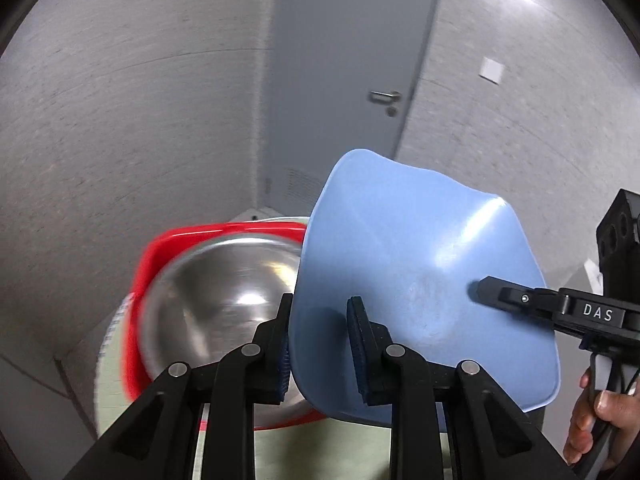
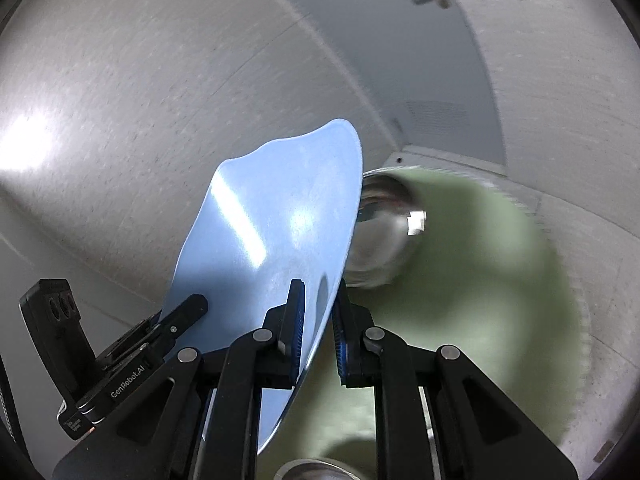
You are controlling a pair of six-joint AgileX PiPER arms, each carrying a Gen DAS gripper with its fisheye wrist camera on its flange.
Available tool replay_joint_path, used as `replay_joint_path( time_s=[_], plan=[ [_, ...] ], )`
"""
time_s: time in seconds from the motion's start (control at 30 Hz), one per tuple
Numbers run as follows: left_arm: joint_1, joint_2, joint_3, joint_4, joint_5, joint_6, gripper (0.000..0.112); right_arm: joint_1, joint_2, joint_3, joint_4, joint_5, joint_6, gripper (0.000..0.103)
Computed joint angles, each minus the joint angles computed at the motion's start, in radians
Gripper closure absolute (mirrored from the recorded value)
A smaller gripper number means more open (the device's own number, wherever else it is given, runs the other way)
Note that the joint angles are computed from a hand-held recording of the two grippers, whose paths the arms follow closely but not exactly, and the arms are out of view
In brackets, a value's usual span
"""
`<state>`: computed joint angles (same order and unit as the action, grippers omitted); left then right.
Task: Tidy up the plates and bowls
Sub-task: 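Lower the blue plate into the red basin over the bowl, open both grippers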
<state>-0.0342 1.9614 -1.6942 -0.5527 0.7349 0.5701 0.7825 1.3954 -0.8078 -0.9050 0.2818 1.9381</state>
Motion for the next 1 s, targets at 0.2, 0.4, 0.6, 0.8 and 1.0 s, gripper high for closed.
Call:
replay_joint_path(
  time_s=[0.2, 0.4, 0.6, 0.8, 1.0],
  plan=[
    [0.146, 0.041, -0.048, -0.043, 0.088, 0.075, 0.091, -0.014, 0.241, -0.217, 0.213, -0.076, -0.227, 0.09],
    [0.198, 0.156, -0.198, 0.013, 0.184, 0.05, 0.091, -0.008, 0.404, -0.368, 0.45, -0.055, -0.445, 0.09],
    [0.195, 0.319, -0.448, 0.065, 0.303, -0.018, 0.09, -0.011, 0.479, -0.41, 0.512, -0.04, -0.489, 0.09],
    [0.164, 0.414, -0.612, 0.109, 0.348, -0.083, 0.09, 0.016, 0.53, -0.486, 0.478, 0.041, -0.447, 0.086],
    [0.155, 0.397, -0.558, 0.137, 0.309, -0.101, 0.081, 0.016, 0.563, -0.575, 0.592, 0.117, -0.57, 0.078]
  ],
)
